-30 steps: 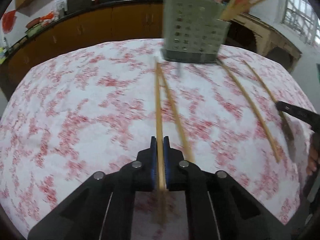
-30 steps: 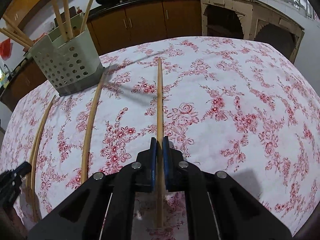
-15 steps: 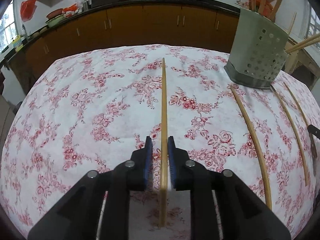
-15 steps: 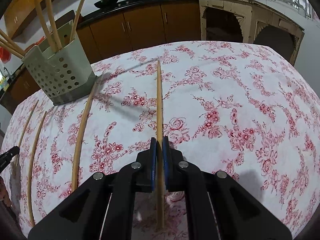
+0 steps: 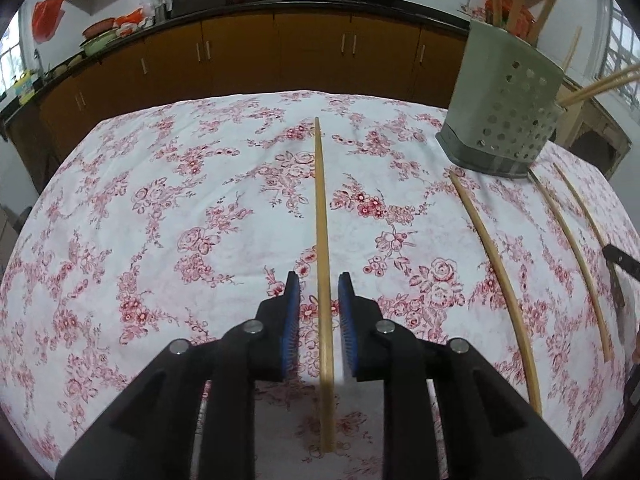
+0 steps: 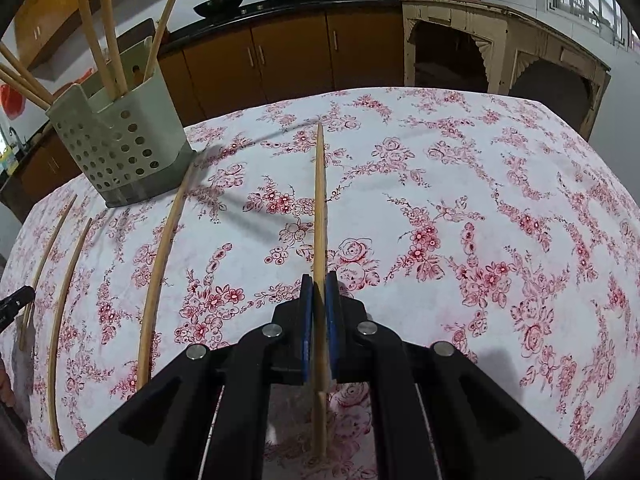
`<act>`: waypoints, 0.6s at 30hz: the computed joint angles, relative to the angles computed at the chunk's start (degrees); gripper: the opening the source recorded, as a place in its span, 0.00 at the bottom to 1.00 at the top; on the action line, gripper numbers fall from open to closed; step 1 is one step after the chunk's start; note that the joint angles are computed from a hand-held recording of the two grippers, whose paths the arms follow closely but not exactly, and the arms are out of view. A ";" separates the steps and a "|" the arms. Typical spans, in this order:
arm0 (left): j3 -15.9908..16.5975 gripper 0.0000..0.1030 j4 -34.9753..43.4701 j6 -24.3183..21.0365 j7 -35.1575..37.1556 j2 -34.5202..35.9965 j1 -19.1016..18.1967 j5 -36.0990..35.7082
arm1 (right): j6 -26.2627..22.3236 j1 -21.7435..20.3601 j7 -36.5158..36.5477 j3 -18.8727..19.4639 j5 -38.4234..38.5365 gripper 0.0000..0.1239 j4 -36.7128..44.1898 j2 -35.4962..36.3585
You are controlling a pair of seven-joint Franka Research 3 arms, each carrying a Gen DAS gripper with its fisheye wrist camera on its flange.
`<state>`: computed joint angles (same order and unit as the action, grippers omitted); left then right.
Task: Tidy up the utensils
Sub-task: 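Hold both chopsticks and lift them off the tablecloth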
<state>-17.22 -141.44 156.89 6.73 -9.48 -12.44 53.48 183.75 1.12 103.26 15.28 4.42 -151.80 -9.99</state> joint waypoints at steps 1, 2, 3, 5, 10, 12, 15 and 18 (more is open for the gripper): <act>0.04 0.21 0.00 0.05 0.36 0.04 -0.03 0.00 | -0.01 0.25 -0.11 -0.26 0.09 0.06 0.00 0.01; 0.11 0.21 -0.06 0.12 0.89 -0.01 -0.08 -0.10 | 0.04 -0.14 0.11 0.21 -0.09 0.06 -0.11 -0.06; 0.10 0.21 -0.03 0.11 1.09 0.05 -0.08 -0.08 | -0.04 -1.00 0.42 1.04 -0.51 0.06 -0.17 -0.18; 0.08 0.21 0.04 -0.09 1.88 0.12 -0.17 -0.16 | -0.18 -1.35 0.48 1.34 -0.94 0.06 -0.41 -0.52; 0.14 0.21 0.29 -0.20 3.69 0.44 -0.35 -0.10 | -0.11 2.39 -1.56 -2.30 0.95 0.06 -0.97 -0.98; 0.21 0.21 0.28 0.03 3.75 0.50 -0.30 -0.03 | -0.10 2.59 -1.99 -2.49 1.38 0.06 -1.03 -1.03; 0.18 0.21 0.24 -0.16 3.76 0.47 -0.31 0.08 | -0.14 2.59 -2.34 -2.33 1.87 0.06 -1.02 -1.06; 0.11 0.21 0.34 -0.50 3.80 0.53 -0.36 0.11 | -0.17 2.53 -2.60 -2.28 2.13 0.06 -1.04 -1.11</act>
